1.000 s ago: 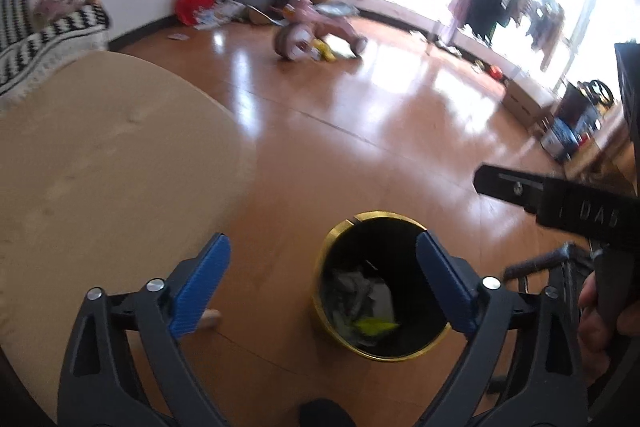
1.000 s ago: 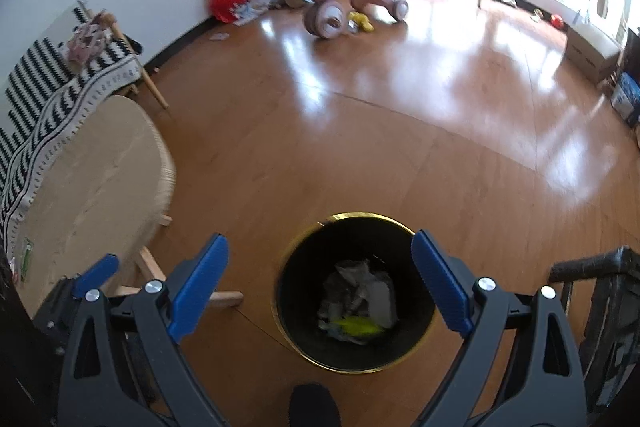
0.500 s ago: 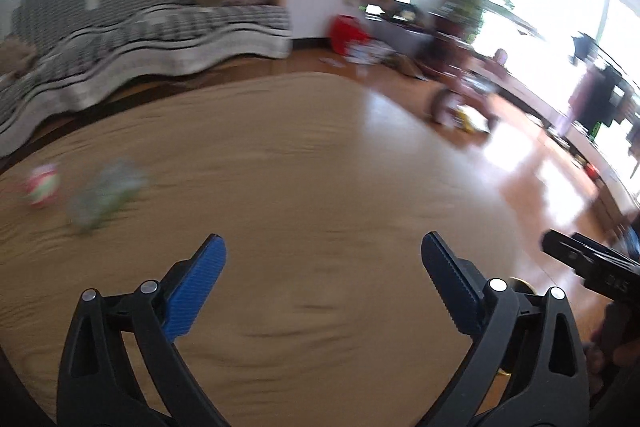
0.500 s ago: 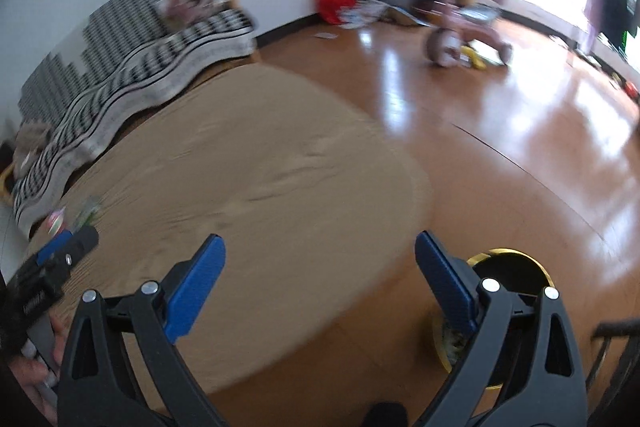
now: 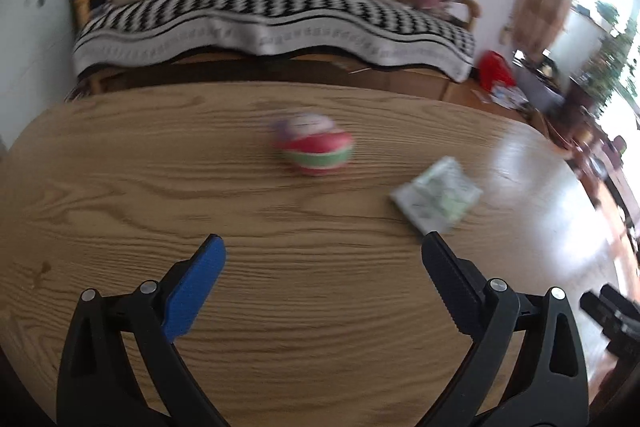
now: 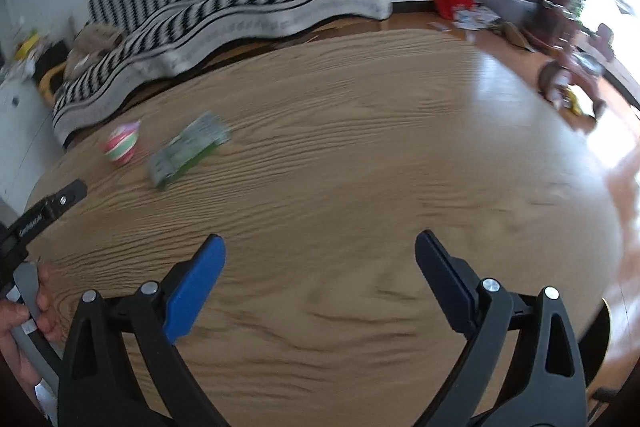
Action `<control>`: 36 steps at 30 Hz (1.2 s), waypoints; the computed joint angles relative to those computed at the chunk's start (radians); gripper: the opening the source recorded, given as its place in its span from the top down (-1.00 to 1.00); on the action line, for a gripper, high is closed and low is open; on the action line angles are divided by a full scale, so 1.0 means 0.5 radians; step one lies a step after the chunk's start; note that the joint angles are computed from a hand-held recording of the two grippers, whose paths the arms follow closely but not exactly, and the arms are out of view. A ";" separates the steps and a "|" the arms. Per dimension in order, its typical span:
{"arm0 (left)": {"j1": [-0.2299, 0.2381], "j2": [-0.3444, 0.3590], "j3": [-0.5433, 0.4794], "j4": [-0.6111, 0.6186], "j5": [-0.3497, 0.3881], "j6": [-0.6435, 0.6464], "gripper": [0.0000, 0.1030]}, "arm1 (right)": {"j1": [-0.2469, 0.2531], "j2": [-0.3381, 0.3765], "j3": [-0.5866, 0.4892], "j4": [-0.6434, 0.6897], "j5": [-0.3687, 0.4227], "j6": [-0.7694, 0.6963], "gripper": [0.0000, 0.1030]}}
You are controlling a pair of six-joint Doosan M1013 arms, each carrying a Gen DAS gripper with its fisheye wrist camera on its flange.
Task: Collect trash
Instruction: 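Move both open tools back over the table toward the toy and paper box, then grasp the pink squishy toy with the left tool while the right grasps the paper box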
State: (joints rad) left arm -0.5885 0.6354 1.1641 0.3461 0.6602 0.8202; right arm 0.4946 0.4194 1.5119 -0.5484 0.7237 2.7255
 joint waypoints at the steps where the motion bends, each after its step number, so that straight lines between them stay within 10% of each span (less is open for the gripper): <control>1: 0.010 0.006 -0.002 -0.004 0.006 -0.009 -0.86 | 0.011 0.033 -0.037 0.032 0.007 -0.052 -0.79; 22: 0.058 0.529 -0.797 -0.047 0.404 0.021 -0.78 | 0.026 0.423 -0.505 0.232 0.087 -0.393 -0.87; 26: 0.081 0.476 -0.711 -0.088 0.333 0.097 -0.10 | 0.040 0.487 -0.612 0.224 0.135 -0.407 -0.89; 36: 0.140 0.187 -0.225 -0.100 0.251 0.014 -0.03 | 0.047 0.761 -1.116 0.281 0.490 -0.365 -0.89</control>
